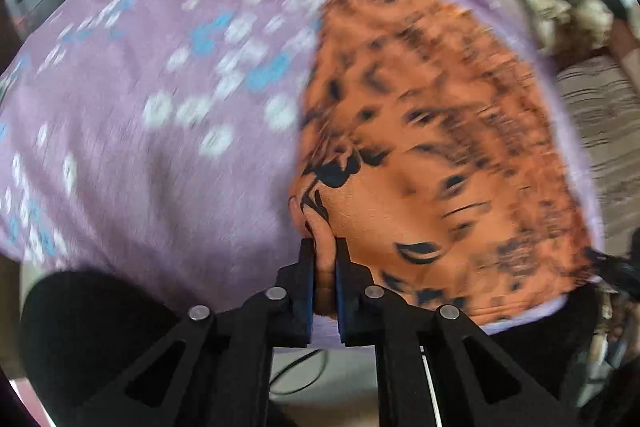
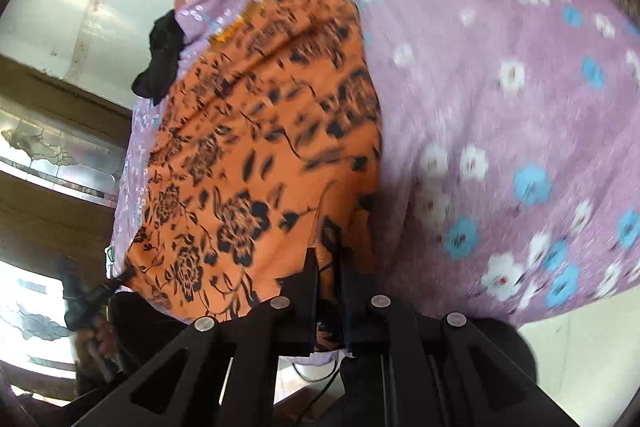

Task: Fold small clothes
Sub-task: 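Grasp the hem with both tools and fold it up toward the collar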

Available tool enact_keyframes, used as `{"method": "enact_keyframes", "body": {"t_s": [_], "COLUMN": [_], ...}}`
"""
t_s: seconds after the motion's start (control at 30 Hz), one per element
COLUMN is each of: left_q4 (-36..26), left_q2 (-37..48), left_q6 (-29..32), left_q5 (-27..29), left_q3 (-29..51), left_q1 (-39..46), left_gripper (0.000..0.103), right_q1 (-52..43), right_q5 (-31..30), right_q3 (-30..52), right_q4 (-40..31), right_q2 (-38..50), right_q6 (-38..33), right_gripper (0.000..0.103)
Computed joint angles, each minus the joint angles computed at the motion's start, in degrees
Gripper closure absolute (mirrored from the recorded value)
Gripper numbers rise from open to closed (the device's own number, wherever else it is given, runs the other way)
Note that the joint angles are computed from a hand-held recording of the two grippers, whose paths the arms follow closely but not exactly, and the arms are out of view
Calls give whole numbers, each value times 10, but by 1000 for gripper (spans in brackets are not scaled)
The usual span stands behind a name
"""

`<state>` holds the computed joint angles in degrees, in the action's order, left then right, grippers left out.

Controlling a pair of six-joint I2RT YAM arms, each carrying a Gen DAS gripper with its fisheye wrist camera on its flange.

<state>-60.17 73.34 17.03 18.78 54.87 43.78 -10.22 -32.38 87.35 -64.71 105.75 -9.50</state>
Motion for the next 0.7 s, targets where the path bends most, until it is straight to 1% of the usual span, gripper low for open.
{"method": "enact_keyframes", "body": {"t_s": [0.07, 0.1, 0.13, 0.17, 0.23, 0.27, 0.3, 0.33, 0.37, 0.4, 0.43, 0.47, 0.53, 0.6, 0.67, 0.7], "left_q4": [6, 7, 6, 2, 5, 8, 14, 17, 15, 9, -4, -10, -35, -43, -46, -38], "left_q2": [0, 2, 4, 7, 2, -3, -3, -5, -6, -8, -6, -6, -17, -16, -3, 6], "left_q6": [0, 0, 1, 5, 2, 6, 5, 10, 18, 20, 24, 29, 46, 46, 49, 43], "left_q5": [17, 24, 29, 33, 31, 25, 20, 13, 9, 18, 35, 51, 96, 119, 124, 105], "left_q3": [-8, -7, -5, -2, -3, -7, -9, -11, -12, -12, 0, 11, 51, 82, 93, 80], "left_q1": [12, 14, 14, 14, 5, 0, -10, -16, -17, -10, 2, 12, 40, 50, 52, 44], "left_gripper": [83, 78, 65, 57, 56, 58, 66, 97, 96, 96, 96, 96, 96, 96, 96, 96], "right_q1": [3, 5, 9, 9, 5, 7, 9, 9, 10, 8, 0, -10, -27, -37, -37, -36], "right_q5": [8, 14, 24, 30, 16, 20, 29, 35, 45, 48, 35, 8, -38, -77, -85, -82], "right_q3": [-18, -19, -18, -14, -14, -13, -14, -14, -13, -10, -7, -3, 21, 57, 79, 79], "right_q4": [13, 13, 11, 6, 8, 8, 11, 10, 4, -1, -8, -14, -26, -35, -30, -24], "right_q2": [-4, -3, 3, 12, 16, 14, 11, 10, 11, 13, 14, 11, 1, 2, 10, 17], "right_q6": [5, 2, 2, 3, 4, 6, 4, 2, -3, -7, -7, -4, 0, 10, 20, 27], "right_gripper": [76, 72, 63, 55, 51, 51, 51, 61, 82, 88, 93, 95, 95, 95, 95, 95]}}
